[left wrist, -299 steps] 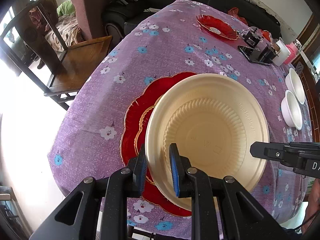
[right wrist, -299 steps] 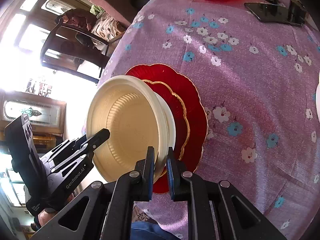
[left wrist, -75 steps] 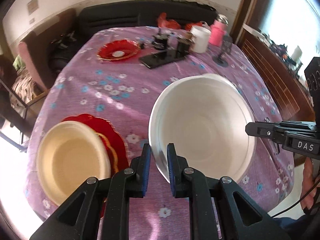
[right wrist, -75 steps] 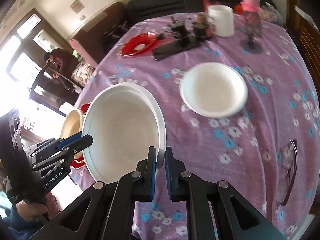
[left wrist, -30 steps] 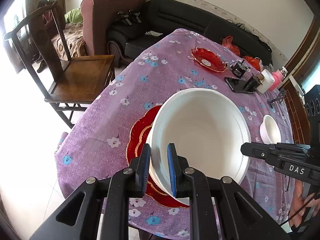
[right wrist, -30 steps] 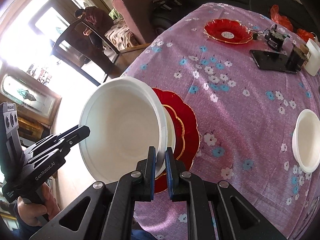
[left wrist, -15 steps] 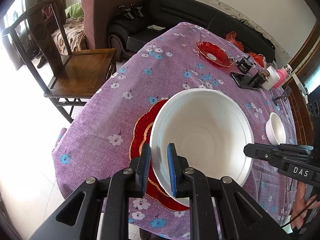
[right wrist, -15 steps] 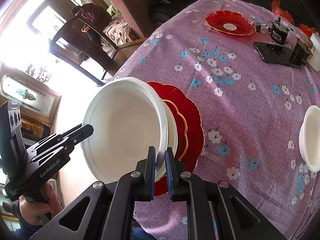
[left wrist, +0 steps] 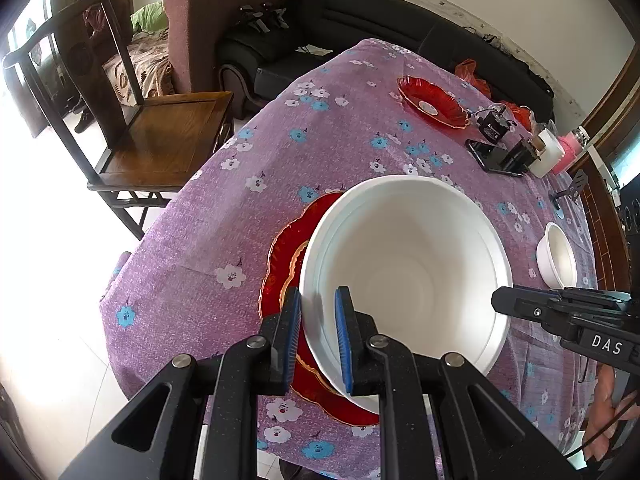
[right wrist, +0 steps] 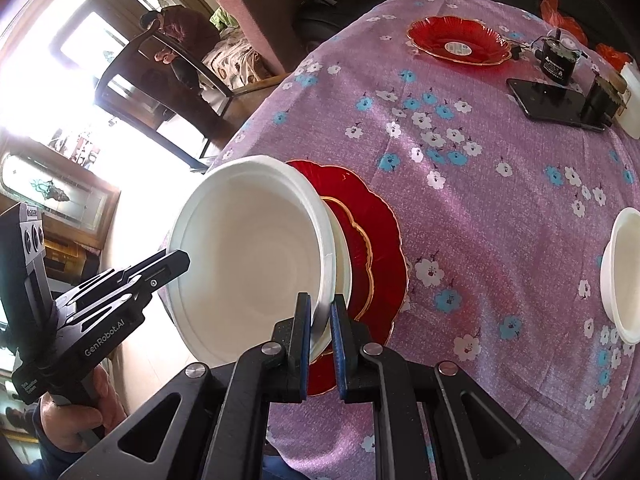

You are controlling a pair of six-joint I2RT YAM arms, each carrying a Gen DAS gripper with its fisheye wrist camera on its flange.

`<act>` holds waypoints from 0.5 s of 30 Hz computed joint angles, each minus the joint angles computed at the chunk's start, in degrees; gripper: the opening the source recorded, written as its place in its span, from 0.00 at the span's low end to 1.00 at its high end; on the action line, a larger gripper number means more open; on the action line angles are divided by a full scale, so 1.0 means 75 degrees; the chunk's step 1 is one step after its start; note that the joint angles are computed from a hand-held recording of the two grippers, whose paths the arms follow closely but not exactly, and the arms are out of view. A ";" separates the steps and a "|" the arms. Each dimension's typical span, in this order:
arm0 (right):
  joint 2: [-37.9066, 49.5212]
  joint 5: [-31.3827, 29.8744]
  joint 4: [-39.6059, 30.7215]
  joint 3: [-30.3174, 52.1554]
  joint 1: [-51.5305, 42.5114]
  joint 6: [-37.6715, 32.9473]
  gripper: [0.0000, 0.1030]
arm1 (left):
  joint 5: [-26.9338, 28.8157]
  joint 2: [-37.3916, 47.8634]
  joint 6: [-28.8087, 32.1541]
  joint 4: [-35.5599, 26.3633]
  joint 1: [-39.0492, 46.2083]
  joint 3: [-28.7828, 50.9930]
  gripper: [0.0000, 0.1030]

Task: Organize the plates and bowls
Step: 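Lower the white bowl into the bowls on the red plates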

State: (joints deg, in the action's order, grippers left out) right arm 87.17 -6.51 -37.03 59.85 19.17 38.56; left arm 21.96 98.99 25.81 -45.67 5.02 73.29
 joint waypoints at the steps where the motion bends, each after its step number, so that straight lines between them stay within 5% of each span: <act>1: 0.0009 -0.0002 0.0010 -0.0004 -0.0006 -0.0004 0.11 | 0.0001 0.0006 0.0005 0.0003 0.0004 -0.0006 0.15; 15: 0.0022 -0.0036 0.0076 -0.0029 -0.0007 -0.0017 0.13 | -0.0028 -0.0035 0.0015 0.0129 0.0019 -0.0099 0.15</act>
State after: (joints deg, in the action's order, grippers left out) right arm 87.34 -6.78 -36.46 59.63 19.11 38.43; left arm 21.75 98.72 25.92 -44.70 5.16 72.55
